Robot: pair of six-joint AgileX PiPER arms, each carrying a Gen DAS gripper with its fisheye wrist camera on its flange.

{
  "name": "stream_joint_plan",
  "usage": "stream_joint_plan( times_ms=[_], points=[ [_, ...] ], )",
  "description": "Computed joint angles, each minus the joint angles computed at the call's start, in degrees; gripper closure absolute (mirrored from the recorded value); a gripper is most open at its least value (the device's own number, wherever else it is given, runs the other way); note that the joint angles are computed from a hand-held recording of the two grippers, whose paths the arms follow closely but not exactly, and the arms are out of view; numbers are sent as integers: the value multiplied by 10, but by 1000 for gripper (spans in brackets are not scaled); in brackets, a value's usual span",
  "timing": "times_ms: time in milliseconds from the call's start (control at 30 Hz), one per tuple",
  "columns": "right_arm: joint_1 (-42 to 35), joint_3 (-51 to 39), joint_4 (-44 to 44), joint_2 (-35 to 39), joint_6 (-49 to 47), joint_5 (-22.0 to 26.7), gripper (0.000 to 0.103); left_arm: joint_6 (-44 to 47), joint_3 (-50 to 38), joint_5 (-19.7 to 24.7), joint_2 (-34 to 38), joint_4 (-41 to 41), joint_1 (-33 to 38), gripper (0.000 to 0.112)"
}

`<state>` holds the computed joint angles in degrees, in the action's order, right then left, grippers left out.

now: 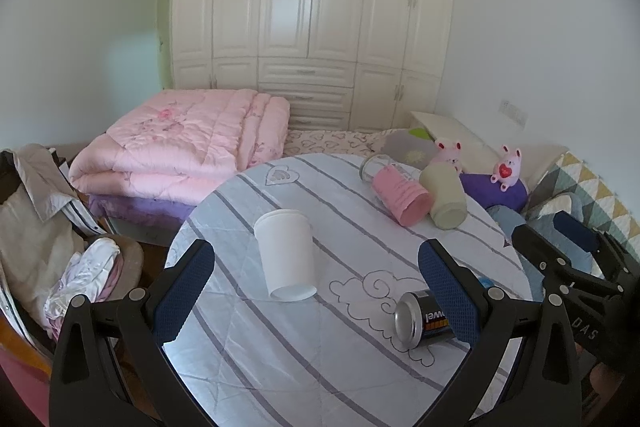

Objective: Flip cup upright
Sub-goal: 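Move the left tool toward the blue-and-black CoolTowel canister lying on its side, then close the left gripper around the CoolTowel canister's body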

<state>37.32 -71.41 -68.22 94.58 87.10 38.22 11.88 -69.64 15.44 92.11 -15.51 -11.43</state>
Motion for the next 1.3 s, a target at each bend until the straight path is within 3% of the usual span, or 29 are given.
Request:
stream_joint_plan(
  times_ms=[433, 600, 833, 1167, 1300],
  points=[
    [-12, 0, 14, 1, -9, -4, 21, 33, -28, 41, 25, -6, -4, 9],
    [-20, 7, 18, -5, -8, -7, 21, 5, -36, 48, 32, 29, -22, 9],
    [-27, 16, 32, -11, -8, -12, 21, 45, -53, 66, 47, 39, -48, 9],
    [-52, 51, 29, -35, 13, -29, 21, -1, -87, 87, 72, 104, -86, 9],
    [-67, 64, 37, -42, 11, -45, 21, 16, -114, 115, 89, 106, -98, 9]
  ],
)
